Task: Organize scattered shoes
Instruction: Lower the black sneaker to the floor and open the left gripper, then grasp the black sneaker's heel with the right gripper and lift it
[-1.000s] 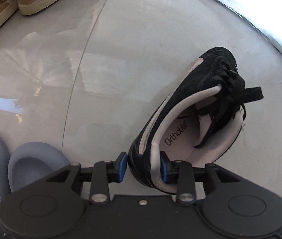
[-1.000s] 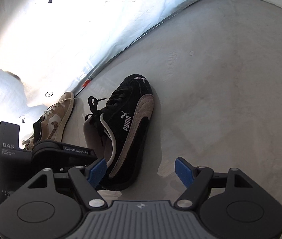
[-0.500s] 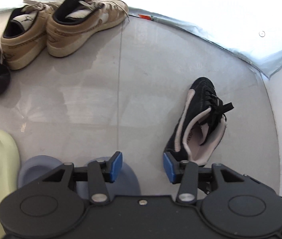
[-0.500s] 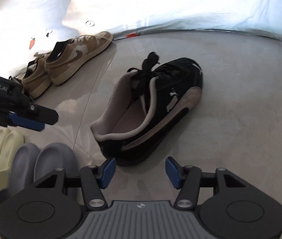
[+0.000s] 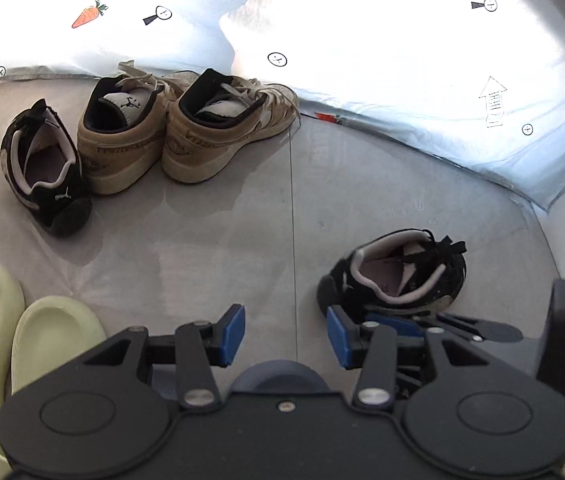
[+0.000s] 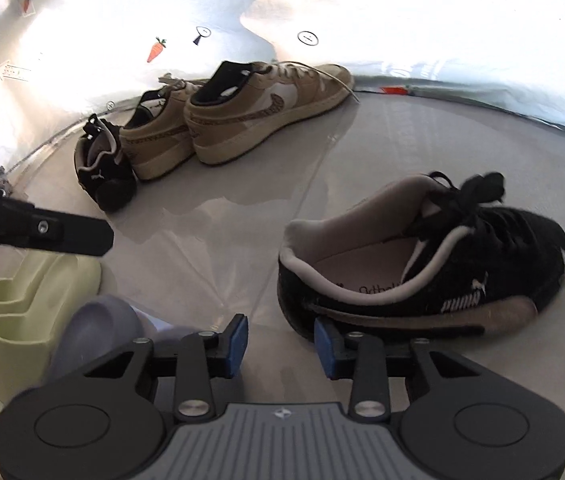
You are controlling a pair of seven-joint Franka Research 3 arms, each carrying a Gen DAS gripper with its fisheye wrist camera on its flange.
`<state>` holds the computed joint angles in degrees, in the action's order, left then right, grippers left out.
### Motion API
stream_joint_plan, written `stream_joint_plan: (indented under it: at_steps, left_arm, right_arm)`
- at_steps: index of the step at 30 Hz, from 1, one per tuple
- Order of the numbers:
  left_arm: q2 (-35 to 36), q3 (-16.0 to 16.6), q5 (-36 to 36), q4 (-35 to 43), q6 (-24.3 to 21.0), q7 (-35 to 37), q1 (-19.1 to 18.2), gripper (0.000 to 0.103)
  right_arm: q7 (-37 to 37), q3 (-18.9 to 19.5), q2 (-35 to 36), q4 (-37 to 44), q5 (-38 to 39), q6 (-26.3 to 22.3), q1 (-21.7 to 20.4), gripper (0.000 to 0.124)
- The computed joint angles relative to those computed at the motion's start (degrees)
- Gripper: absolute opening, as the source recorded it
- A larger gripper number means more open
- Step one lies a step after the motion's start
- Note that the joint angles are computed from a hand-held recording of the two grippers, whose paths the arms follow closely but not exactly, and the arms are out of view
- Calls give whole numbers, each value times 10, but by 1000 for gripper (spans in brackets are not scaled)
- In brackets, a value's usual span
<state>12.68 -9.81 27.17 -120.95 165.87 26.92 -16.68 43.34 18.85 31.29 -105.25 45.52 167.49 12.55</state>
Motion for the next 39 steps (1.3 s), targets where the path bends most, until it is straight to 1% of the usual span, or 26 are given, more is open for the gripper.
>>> stream_joint_plan:
  at_steps: [1,2,3,4,5,6,7,8,11,12,13,17,20,21,22,23,25,26,28,29,30,31,32,33,36,39]
  left_arm:
    - [2,-1,-1,3,-3,4,1,46]
    - [2,2,4,3,-3,1,-2,46]
    - [2,6,13,2,-3,-4,-4,46]
    - [2,10,24,1,-3,-10,-8,46]
    - [3,15,37,1,-4,-16,-10,46]
    - [5,16,44,2,-4,-17,-10,46]
    - [8,16,48,4,-5,-15,-9,46]
    - [10,16,52,6,-5,-13,-9,46]
    - [24,10,42,18,-4,5,-2,46]
    - [27,8,38,22,-4,11,0,46]
    - [30,7,35,25,-5,18,0,46]
    - [26,3,23,19,6,35,2,46]
    - [24,4,13,15,0,38,0,46]
    - [24,6,13,15,-2,36,-2,46]
    - [23,7,12,13,-2,34,-2,46]
    - [23,7,10,11,-2,32,-1,46]
    - [21,9,7,7,3,26,0,46]
    - [20,10,6,6,5,23,1,46]
    - [18,11,5,5,4,19,2,46]
    - [16,10,3,3,5,20,3,46]
    - [14,10,3,0,8,21,4,46]
    - [11,9,4,-3,11,22,5,46]
    - [9,8,3,-6,15,26,7,46]
    - [8,7,1,-9,20,31,9,46]
    - [5,9,6,-12,26,28,7,46]
    - [0,12,10,-20,37,18,5,46]
  right_arm:
    - [-24,9,2,7,-2,4,-6,40]
    - [-62,30,4,8,5,13,-22,43]
    - [-139,71,-4,1,30,30,-59,54]
    - [-192,96,-7,-2,54,39,-82,66]
    - [-250,115,-11,-8,73,45,-104,91]
    - [-314,137,-15,-14,92,51,-131,102]
    - [-371,141,-23,-18,110,49,-143,102]
    - [-388,124,-22,-15,88,37,-141,102]
    - [-378,16,-12,11,-23,-17,-85,102]
    - [-365,-22,5,35,-68,-42,-63,102]
    - [-363,-43,21,54,-98,-54,-49,102]
    - [-400,-49,68,115,-150,-84,-43,100]
    - [-367,-76,103,184,-200,-156,-13,98]
    - [-344,-87,113,204,-212,-175,-2,95]
    - [-315,-95,119,214,-216,-180,7,94]
    - [-290,-100,121,213,-216,-169,14,94]
    - [-171,-122,116,192,-213,-107,44,88]
    - [-102,-148,116,185,-209,-79,72,84]
    - [99,-243,124,181,-227,-37,158,83]
    - [199,-293,133,186,-210,-30,199,83]
    - [282,-323,138,200,-226,-54,220,85]
    - [324,-334,142,217,-228,-82,223,85]
    - [342,-332,144,231,-216,-105,216,87]
    - [319,-314,148,252,-245,-135,195,89]
    - [204,-274,158,277,-309,-181,156,98]
    - [181,-236,174,303,-321,-228,118,94]
